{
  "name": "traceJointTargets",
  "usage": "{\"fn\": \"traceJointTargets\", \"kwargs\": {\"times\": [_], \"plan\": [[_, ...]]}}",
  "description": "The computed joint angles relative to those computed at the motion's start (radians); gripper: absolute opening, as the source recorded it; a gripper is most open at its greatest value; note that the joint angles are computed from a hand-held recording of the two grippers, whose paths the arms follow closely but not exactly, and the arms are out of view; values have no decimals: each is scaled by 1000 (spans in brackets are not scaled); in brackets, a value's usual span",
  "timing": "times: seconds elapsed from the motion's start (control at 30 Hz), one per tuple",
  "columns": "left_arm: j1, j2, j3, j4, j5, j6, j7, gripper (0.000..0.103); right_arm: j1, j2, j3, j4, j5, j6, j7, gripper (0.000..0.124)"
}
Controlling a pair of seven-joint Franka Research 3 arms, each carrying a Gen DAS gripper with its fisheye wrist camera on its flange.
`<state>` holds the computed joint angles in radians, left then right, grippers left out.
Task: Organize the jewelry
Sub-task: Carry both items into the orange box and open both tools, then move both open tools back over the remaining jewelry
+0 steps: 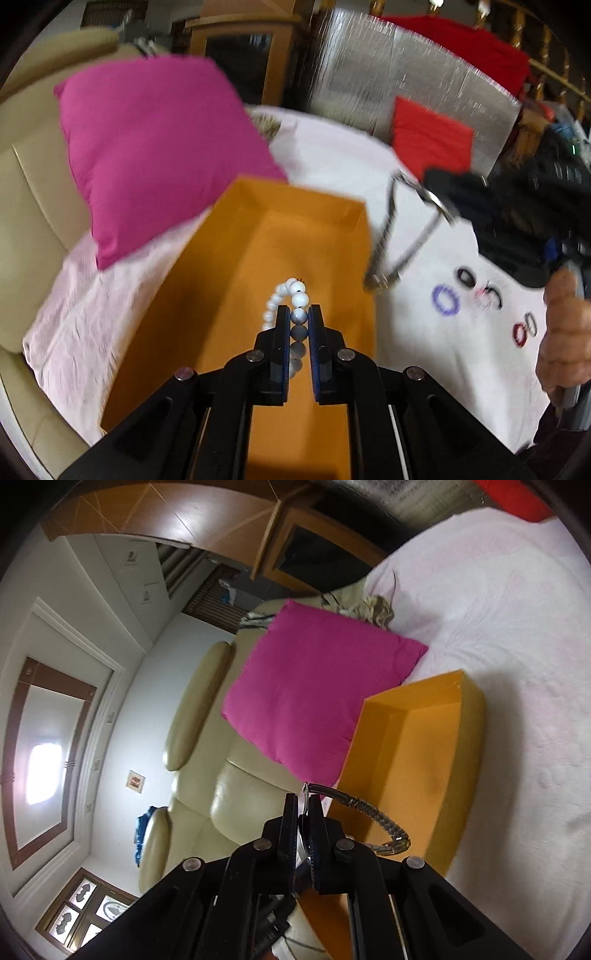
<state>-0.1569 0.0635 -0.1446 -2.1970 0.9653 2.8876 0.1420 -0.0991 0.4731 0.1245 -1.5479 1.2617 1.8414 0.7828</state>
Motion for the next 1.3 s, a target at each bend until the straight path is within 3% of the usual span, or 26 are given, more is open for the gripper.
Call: {"fn": "traceJointTargets", "kwargs": {"times": [0.13, 0.3, 0.43, 0.53, 0.6, 0.7, 0.8, 0.9, 1.0, 1.07, 1.1, 1.23, 1.3], "plan": [[11, 48, -20, -2, -217, 30, 210, 10, 30, 50, 2, 32, -40, 50, 45, 6], [-5, 94, -36, 24, -375, 23, 382, 10, 31, 99, 5, 57, -83, 112, 94, 6], [-33, 112, -26, 47, -424, -21, 439, 10, 19, 134, 20, 93, -106, 113, 136, 10], [-65, 103, 3, 52, -368, -53, 376, 12, 11, 140, 23, 106, -133, 108, 164, 11], [-83, 110, 19, 73, -308, -85, 317, 26, -1, 136, 25, 105, -141, 100, 161, 13], [-130, 102, 51, 105, -91, -165, 120, 47, -24, 90, 17, 52, -133, 112, 109, 13], [-164, 103, 42, 153, 143, -263, -69, 65, -51, 34, -11, -5, -137, 119, 55, 13], [-171, 111, 13, 183, 261, -309, -154, 67, -86, -26, -52, -71, -127, 144, -6, 13], [-183, 147, -13, 235, 307, -327, -170, 69, -127, -71, -98, -122, -100, 191, -46, 16], [-194, 183, -23, 279, 304, -316, -145, 69, -166, -73, -122, -129, -62, 198, -50, 36], [-204, 209, -28, 310, 294, -310, -118, 70, -184, -72, -130, -133, -39, 208, -46, 53], [-248, 299, -21, 415, 254, -282, -18, 70, -225, -42, -153, -122, -4, 273, -32, 54], [-268, 352, -18, 481, 209, -265, 44, 70, -233, -11, -154, -96, -29, 301, -26, 48]]}}
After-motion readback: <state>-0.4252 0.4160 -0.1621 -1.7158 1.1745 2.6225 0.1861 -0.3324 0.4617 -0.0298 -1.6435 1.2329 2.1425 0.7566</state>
